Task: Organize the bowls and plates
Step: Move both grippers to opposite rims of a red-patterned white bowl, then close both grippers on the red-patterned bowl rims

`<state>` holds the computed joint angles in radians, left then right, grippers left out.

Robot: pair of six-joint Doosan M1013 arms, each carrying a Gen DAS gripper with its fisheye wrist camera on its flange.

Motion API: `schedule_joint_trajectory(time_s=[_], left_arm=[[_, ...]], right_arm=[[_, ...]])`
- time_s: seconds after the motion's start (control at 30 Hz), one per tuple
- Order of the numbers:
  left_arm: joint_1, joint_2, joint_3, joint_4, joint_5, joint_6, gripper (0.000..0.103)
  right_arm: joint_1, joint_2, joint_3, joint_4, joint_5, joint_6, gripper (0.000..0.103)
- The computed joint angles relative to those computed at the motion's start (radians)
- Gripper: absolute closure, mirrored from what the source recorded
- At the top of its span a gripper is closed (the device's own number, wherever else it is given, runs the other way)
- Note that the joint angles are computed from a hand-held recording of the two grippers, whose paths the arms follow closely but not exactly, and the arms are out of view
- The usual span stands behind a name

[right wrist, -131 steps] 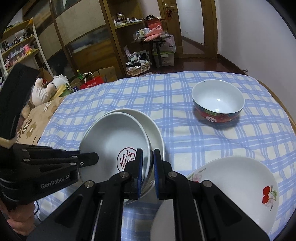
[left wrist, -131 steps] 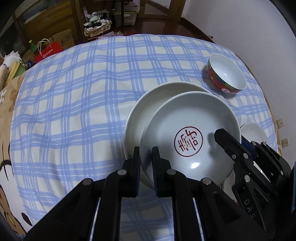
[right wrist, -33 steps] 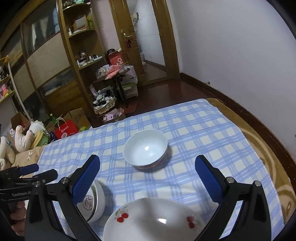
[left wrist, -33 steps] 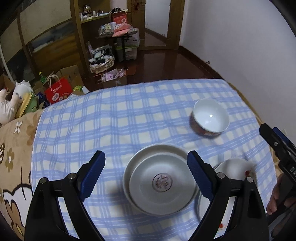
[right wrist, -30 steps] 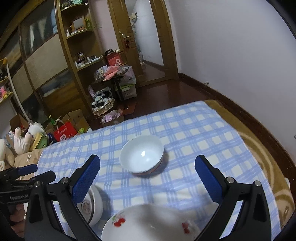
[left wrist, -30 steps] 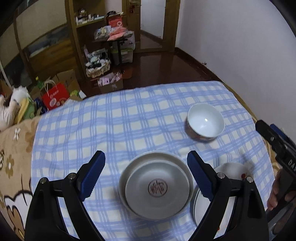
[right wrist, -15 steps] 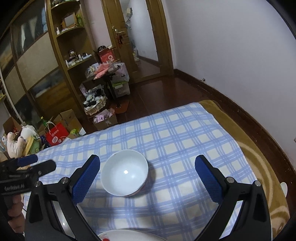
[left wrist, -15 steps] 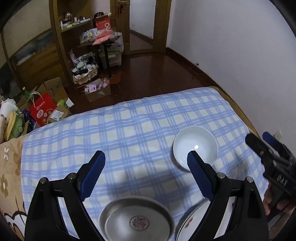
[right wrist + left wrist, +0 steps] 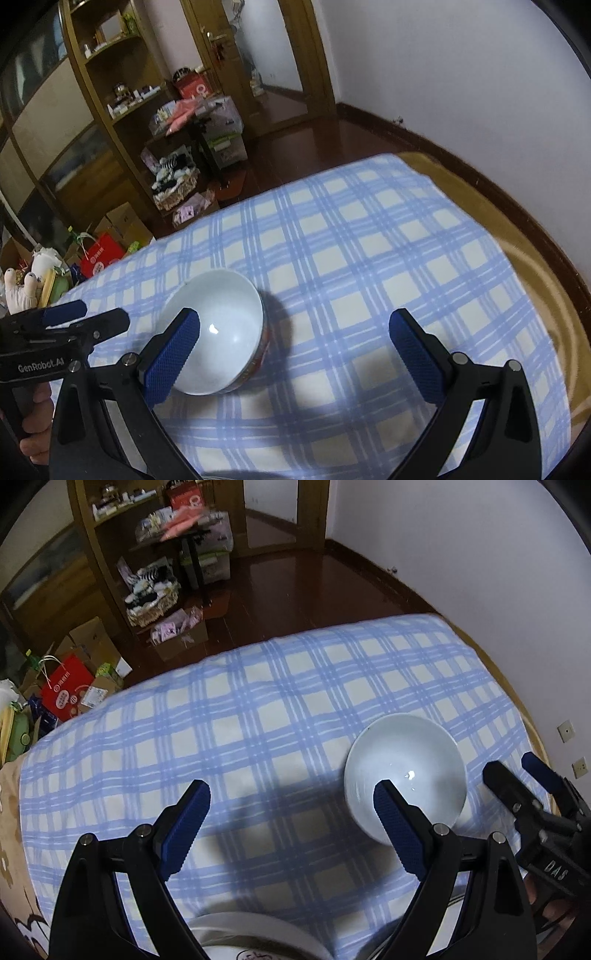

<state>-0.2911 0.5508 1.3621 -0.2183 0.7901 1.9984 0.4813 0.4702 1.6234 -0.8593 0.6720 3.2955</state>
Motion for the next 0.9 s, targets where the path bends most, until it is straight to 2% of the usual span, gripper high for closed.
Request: schedule_joint_trajectory(time_s=[0.2,0.27,0.4,0.43,0.5,0.53,0.57,0.6,0.63,0.67,0.7,0.73,0.8,0.9], left_arm=[[-0.02,0.028,-0.026,0.062,0.038,-0.04,0.014],[-0.024,0.039,-0.037,0.065,0.058,-0.05,0.014],[-0.035,0.052,-0.048,0.104,0.069,-0.077,0.015],[-0.038,0.054,-0.049,0.109,0.071,-0.08,0.018],[-0.038,0.055,-0.047,0.093,0.072,-0.069,0.047],[-0.037,0.06,-0.052,0.079,0.088,-0.051,0.05],[-0.036,0.067,-0.06,0.063,0.11,-0.034,0.057],[-0.034,0.071,-0.063,0.046,0.123,-0.022,0.063],[-0.033,0.073,-0.062,0.033,0.125,-0.016,0.064],[-0.031,0.073,-0.06,0.016,0.124,-0.008,0.071],[-0.026,0.074,-0.058,-0.023,0.131,0.013,0.079],[-0.022,0.073,-0.057,-0.05,0.139,0.028,0.083],[-0.02,0.07,-0.053,-0.079,0.149,0.048,0.092],[-0.032,0.057,-0.04,-0.046,0.146,0.07,0.097]], right_arm=[[-0.006,0.03,-0.029,0.087,0.016,-0.122,0.0],[-0.009,0.034,-0.03,0.104,0.008,-0.136,0.01],[-0.019,0.04,-0.03,0.175,-0.014,-0.184,0.024],[-0.022,0.042,-0.029,0.193,-0.019,-0.191,0.033],[-0.031,0.041,-0.02,0.24,-0.053,-0.209,0.044],[-0.036,0.039,-0.012,0.267,-0.081,-0.215,0.051],[-0.041,0.036,-0.003,0.283,-0.112,-0.218,0.058],[-0.045,0.035,0.003,0.304,-0.145,-0.231,0.061],[-0.046,0.035,0.005,0.315,-0.158,-0.243,0.067],[-0.046,0.036,0.005,0.321,-0.168,-0.253,0.076],[-0.045,0.037,0.006,0.325,-0.181,-0.262,0.08],[-0.046,0.038,0.005,0.338,-0.19,-0.276,0.087],[-0.042,0.044,-0.004,0.345,-0.174,-0.283,0.088],[-0.038,0.044,-0.007,0.349,-0.16,-0.29,0.09]])
